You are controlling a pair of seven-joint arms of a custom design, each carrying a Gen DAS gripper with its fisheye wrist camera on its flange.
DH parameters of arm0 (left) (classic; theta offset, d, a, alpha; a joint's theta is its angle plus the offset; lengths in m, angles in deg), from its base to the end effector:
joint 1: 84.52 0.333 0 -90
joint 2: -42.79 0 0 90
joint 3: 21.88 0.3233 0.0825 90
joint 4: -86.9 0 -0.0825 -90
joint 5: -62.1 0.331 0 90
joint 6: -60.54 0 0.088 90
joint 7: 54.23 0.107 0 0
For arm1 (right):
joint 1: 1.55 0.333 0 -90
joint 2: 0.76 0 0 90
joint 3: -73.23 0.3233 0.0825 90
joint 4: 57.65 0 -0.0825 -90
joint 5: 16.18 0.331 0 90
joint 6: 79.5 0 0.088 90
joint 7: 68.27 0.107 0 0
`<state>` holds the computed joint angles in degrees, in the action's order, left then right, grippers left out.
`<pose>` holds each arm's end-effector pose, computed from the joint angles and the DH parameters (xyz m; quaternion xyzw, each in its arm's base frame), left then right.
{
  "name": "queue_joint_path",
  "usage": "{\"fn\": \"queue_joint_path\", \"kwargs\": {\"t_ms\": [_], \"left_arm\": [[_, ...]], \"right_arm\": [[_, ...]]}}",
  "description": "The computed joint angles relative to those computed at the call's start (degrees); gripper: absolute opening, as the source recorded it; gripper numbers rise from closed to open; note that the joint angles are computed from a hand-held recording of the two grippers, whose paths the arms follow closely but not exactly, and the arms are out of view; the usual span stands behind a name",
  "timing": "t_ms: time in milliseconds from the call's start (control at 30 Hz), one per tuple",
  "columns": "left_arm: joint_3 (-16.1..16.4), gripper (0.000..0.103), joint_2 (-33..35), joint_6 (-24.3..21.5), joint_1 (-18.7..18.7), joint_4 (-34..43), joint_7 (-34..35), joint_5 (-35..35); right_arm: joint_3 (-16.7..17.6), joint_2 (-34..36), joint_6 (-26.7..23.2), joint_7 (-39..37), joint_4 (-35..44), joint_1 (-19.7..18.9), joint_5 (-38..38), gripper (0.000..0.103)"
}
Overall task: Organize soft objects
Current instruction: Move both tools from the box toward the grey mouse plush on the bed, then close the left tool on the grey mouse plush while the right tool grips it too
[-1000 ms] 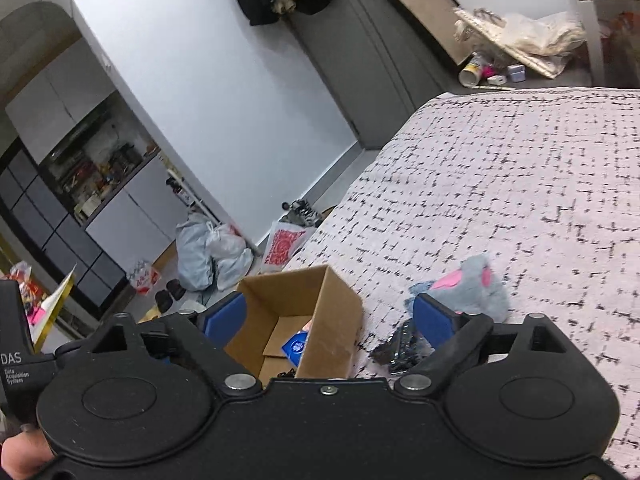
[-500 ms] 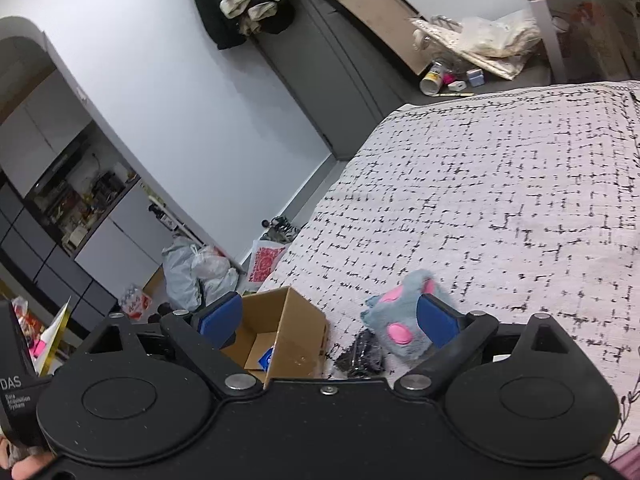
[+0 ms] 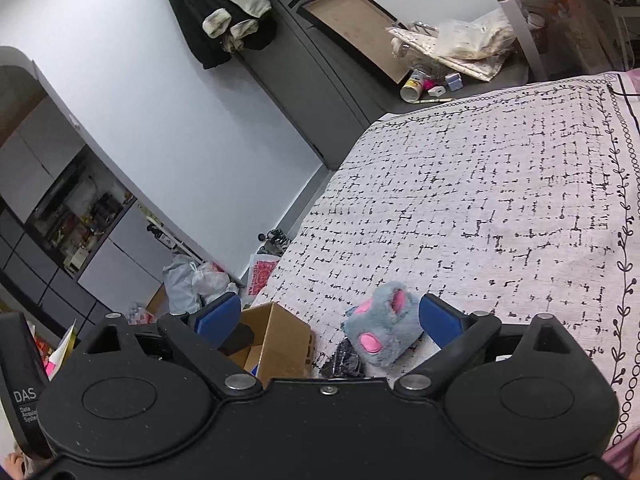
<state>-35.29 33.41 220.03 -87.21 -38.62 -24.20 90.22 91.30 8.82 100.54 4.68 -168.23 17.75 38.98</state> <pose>0.4710 -0.1657 0.5683 -0.7546 0.5232 -0.3281 0.2217 0.5115 0.2835 0.5336 -0.5966 0.6255 -0.0426 0.5010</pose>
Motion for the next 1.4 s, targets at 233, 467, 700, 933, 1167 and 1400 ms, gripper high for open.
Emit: {"fn": "queue_joint_path", "kwargs": {"t_ms": [233,467,700,933,1167,1400], "left_arm": [[-0.4,0.079,2.3,-0.1,-1.1,2.2,-0.8,1.0],[0.3,0.079,5.0,0.0,-2.9,4.5,-0.3,0.5],[1.3,0.079,7.9,0.5,-4.8,6.7,1.0,-0.6],[2.7,0.078,11.1,1.5,-6.2,8.0,-1.0,1.6],[4.4,0.074,14.8,1.7,-7.2,10.1,1.1,-1.2],[4.9,0.062,19.3,0.9,-7.9,13.6,6.8,-6.9]], "right_arm": [[-0.1,-0.7,0.3,-1.3,-0.5,-1.0,3.0,0.096],[-1.4,-0.7,0.8,-1.0,-0.8,-1.1,5.4,0.096],[-1.0,0.0,1.5,0.5,-0.8,-2.3,6.1,0.096],[-1.6,1.3,0.3,2.4,-0.1,-2.5,6.3,0.087],[-1.5,3.6,-0.6,7.9,0.7,-3.0,2.2,0.079],[0.0,7.8,-4.3,12.6,3.6,-5.1,1.9,0.064]]}}
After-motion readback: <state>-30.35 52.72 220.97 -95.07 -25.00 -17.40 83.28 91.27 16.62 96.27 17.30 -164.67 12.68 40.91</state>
